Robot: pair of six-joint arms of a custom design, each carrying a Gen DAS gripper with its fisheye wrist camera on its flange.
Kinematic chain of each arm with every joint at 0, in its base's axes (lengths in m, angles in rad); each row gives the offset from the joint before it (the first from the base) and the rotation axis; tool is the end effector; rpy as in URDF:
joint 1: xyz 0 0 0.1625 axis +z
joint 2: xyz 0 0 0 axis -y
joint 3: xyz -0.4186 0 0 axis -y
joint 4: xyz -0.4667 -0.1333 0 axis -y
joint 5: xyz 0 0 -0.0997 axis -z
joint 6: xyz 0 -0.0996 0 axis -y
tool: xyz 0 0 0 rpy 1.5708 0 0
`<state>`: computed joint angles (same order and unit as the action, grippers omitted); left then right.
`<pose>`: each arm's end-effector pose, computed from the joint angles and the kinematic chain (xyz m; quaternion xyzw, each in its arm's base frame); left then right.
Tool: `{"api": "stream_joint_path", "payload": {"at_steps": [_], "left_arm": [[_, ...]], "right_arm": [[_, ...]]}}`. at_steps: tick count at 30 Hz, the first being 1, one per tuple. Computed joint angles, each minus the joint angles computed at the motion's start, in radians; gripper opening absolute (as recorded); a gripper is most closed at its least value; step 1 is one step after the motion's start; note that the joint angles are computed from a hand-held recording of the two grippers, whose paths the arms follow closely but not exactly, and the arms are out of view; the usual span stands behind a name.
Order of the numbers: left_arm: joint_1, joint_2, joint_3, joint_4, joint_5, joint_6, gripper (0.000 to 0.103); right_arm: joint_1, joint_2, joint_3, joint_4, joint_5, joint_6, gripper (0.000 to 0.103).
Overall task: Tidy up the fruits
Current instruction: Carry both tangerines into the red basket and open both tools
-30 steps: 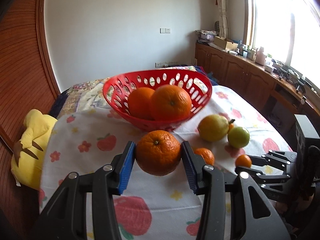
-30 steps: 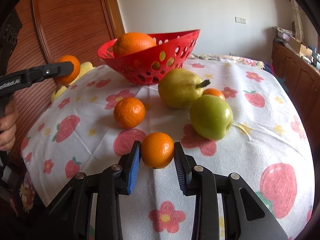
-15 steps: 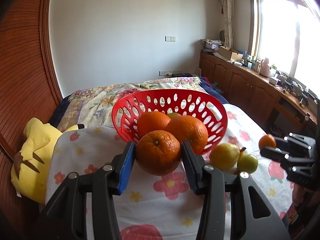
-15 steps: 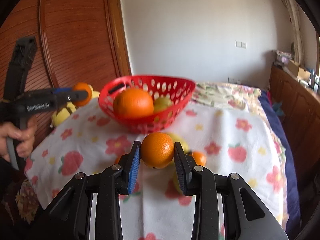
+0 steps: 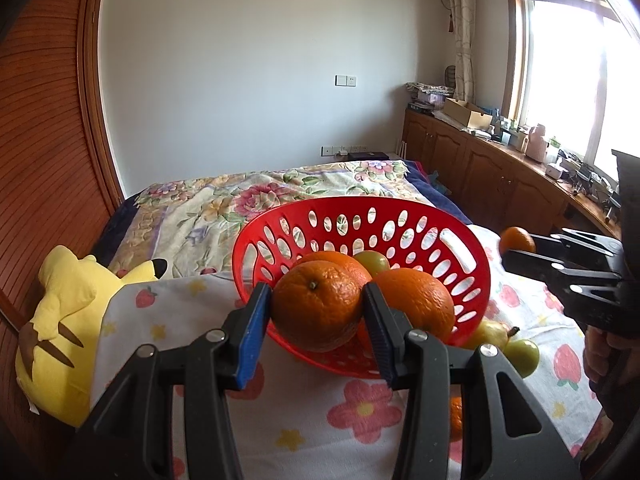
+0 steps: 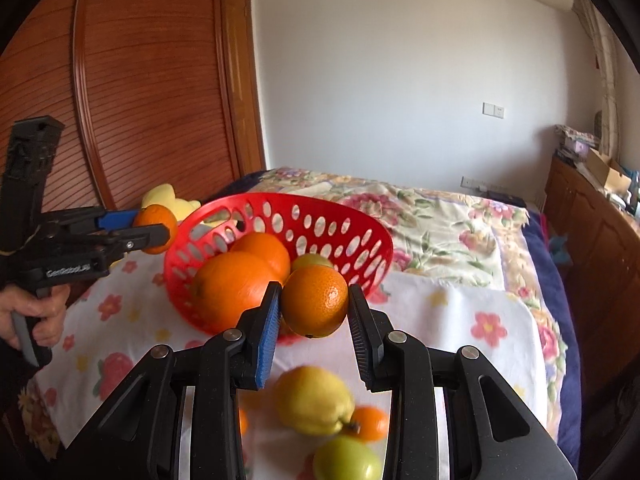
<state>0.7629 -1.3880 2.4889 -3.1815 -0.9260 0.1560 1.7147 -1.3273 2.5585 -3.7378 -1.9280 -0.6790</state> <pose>-0.1653 -0.4252 0.1372 0.3546 0.8503 -0.3247 0.2139 0.1535 -0.3725 0.1536 0.2778 -0.8371 0.3861 0.2703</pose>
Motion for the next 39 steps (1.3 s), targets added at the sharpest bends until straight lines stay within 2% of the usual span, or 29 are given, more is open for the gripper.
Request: {"api": "stream_joint_path", "payload": {"at_steps": [7,15,39], "left_arm": [[0.032,0.037,-0.028,-0.016,-0.019,0.022,0.046],[0.057,0.072,-0.054,-0.025,-0.028,0.035,0.046],[0.059,0.088,-0.066,0.022,-0.01,0.008,0.048]], "right_arm": [[-0.027,0.064,-0.083,0.087,-0.011,0.012,0.032],[-0.039,0.088,-0.109,0.109,-0.019,0.014,0.032],[-0.037,0.014,-0.017,0.052,0.003,0.041,0.034]]}}
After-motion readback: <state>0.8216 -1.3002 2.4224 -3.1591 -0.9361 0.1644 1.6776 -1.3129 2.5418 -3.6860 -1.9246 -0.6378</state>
